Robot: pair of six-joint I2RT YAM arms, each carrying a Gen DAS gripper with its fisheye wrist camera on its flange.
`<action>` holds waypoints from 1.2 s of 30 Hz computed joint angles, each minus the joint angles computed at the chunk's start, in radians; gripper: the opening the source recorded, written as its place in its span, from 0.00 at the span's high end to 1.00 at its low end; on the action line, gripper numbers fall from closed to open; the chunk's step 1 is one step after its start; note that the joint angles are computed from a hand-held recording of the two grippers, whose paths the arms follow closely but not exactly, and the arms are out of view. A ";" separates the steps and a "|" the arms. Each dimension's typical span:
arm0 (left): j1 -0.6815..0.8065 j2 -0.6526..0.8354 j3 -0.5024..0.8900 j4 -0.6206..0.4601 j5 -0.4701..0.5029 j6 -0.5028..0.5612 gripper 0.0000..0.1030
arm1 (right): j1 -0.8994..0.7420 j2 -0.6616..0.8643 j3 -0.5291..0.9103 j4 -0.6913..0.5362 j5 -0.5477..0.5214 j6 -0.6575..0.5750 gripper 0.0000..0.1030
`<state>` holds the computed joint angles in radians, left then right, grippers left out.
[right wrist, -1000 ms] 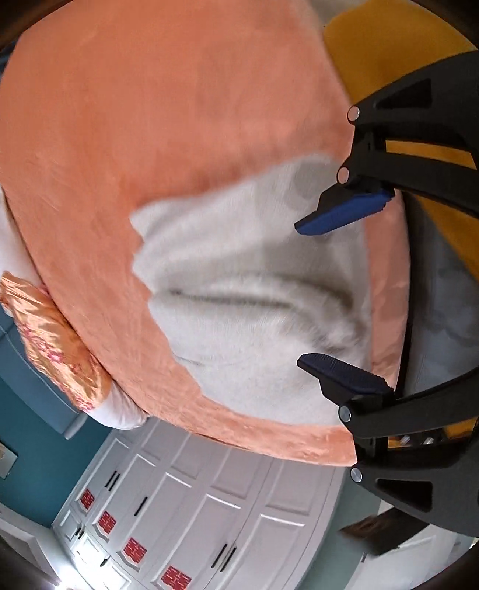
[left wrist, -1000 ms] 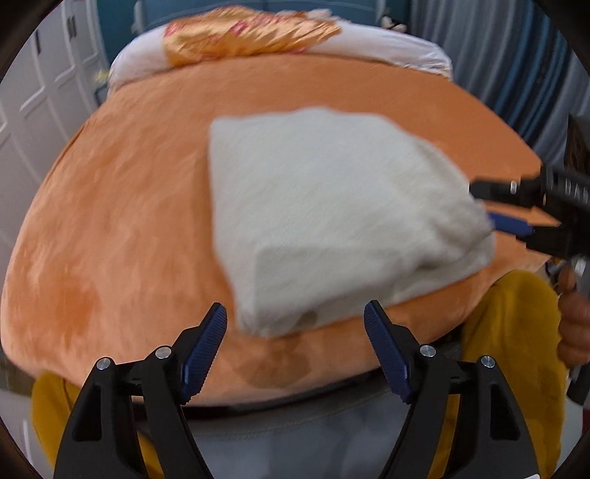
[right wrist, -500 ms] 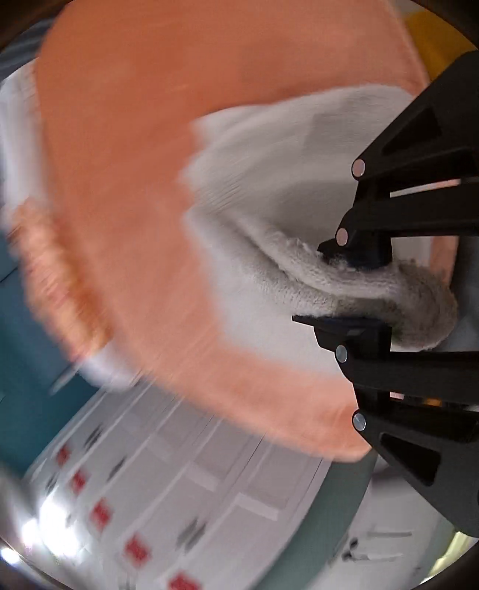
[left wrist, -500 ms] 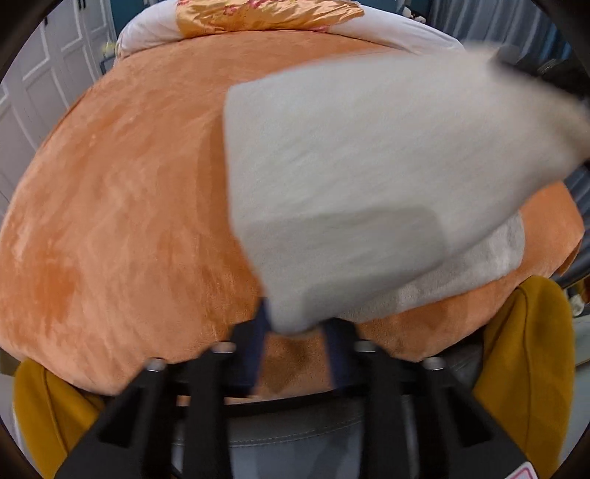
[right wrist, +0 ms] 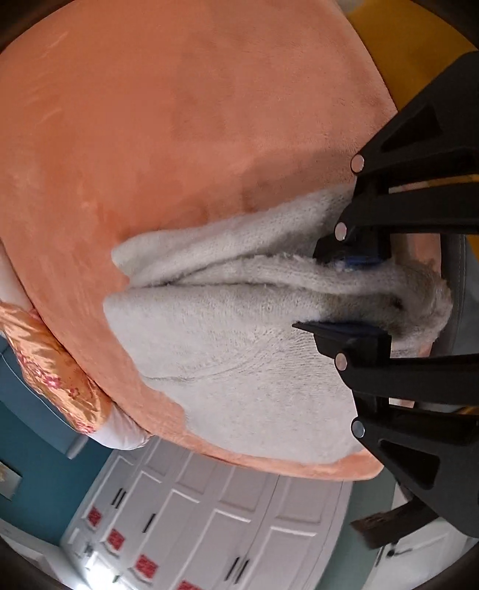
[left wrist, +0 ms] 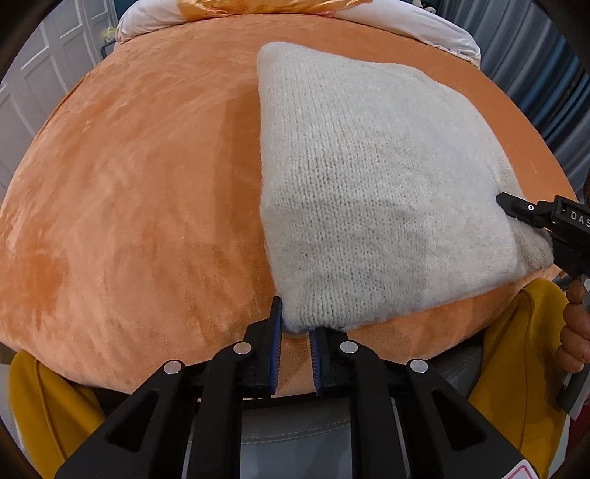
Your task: Fold small clothes
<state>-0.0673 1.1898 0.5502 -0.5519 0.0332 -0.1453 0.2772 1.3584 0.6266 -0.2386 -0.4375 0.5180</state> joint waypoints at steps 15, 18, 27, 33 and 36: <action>-0.061 -0.095 0.028 -0.114 -0.045 -0.064 0.87 | -0.029 -0.107 -0.065 -0.020 -0.055 0.038 0.53; -0.037 -0.128 0.047 -0.153 -0.022 -0.045 0.87 | -0.021 -0.089 -0.053 -0.018 -0.049 0.042 0.52; -0.074 -0.297 0.139 -0.239 -0.025 -0.047 0.56 | 0.050 0.043 0.085 -0.064 0.018 0.030 0.50; 0.048 -0.346 0.155 -0.273 -0.034 -0.005 0.51 | 0.248 0.068 0.299 -0.259 0.260 -0.041 0.82; 0.202 -0.359 0.141 -0.293 -0.021 0.049 0.51 | 0.422 0.125 0.500 -0.321 0.312 -0.076 0.82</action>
<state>0.1344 0.8310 0.6916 -0.8447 0.0120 -0.0965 0.6996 1.4832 1.1270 -0.5599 -0.1256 0.4418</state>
